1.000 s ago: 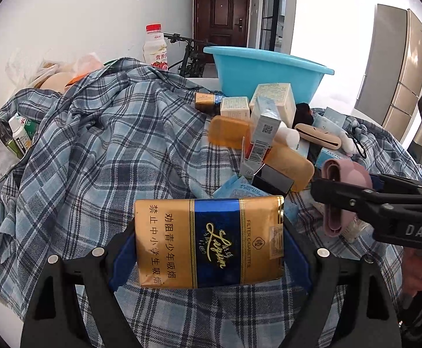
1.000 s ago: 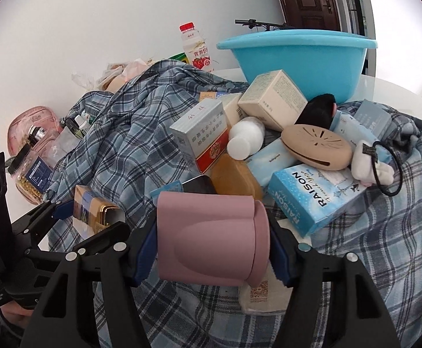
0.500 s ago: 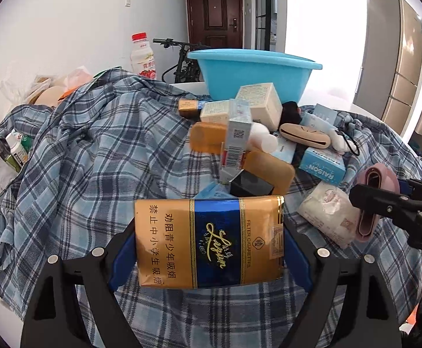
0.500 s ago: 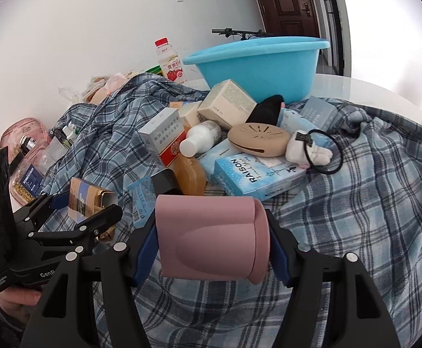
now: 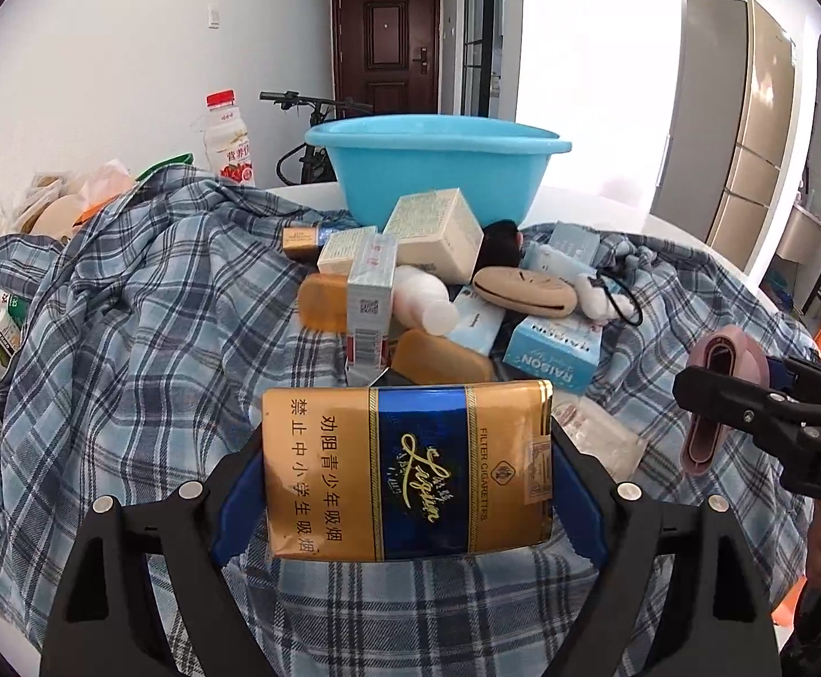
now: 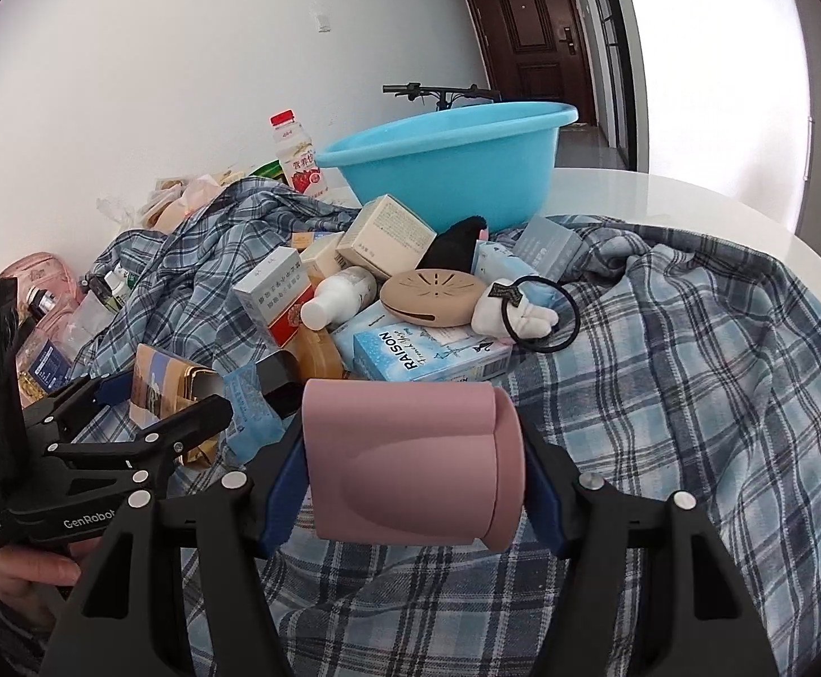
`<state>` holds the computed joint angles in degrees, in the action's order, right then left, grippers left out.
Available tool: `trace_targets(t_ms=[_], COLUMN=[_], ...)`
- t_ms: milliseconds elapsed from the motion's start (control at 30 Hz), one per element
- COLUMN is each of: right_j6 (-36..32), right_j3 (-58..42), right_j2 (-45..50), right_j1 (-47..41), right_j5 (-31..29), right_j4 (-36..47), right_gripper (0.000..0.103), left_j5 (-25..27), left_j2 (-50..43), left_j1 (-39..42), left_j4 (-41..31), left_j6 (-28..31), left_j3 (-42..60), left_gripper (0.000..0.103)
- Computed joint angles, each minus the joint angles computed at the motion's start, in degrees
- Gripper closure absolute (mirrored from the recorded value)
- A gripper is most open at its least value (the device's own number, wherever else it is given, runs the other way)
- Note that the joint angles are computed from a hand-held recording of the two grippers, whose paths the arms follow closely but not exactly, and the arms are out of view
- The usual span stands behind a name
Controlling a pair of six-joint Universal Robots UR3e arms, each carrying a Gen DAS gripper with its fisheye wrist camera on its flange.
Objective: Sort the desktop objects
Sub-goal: 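Grasp the pink silicone cup with the right gripper while the left holds the pack, then carry the cigarette pack and pink cup over the light-blue basin with both grippers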
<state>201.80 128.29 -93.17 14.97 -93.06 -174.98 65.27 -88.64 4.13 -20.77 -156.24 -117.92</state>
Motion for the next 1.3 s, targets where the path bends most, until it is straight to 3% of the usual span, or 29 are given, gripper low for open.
trace_targets(t_ms=[200,800,1067,1300], right_j6=[0.08,-0.89,-3.95,-6.18], right_j3=[0.24,0.20,-3.33,-8.22], right_j2=[-1.14,-2.41,-4.55,-5.16], right_j1=[0.24,-1.70,-2.19,-1.60], right_j5=[-1.86,0.58,-0.69,-2.55], right_j4=[0.69,1.75,5.26,7.19], right_gripper=[0.039,0.039,0.039,0.039], left_j5=[1.08,0.36,2.08,-0.15], left_j2=[-0.48,-0.96,-2.95,-4.39], left_j1=[-1.03,-1.60,-3.57,-4.07], left_j4=[0.55,-2.21,-2.29,-5.28], left_j6=[-0.47,-0.49,-0.52,-0.83], left_j3=[0.63,2.43,7.52,15.53], left_gripper=[0.015,0.015,0.015,0.015])
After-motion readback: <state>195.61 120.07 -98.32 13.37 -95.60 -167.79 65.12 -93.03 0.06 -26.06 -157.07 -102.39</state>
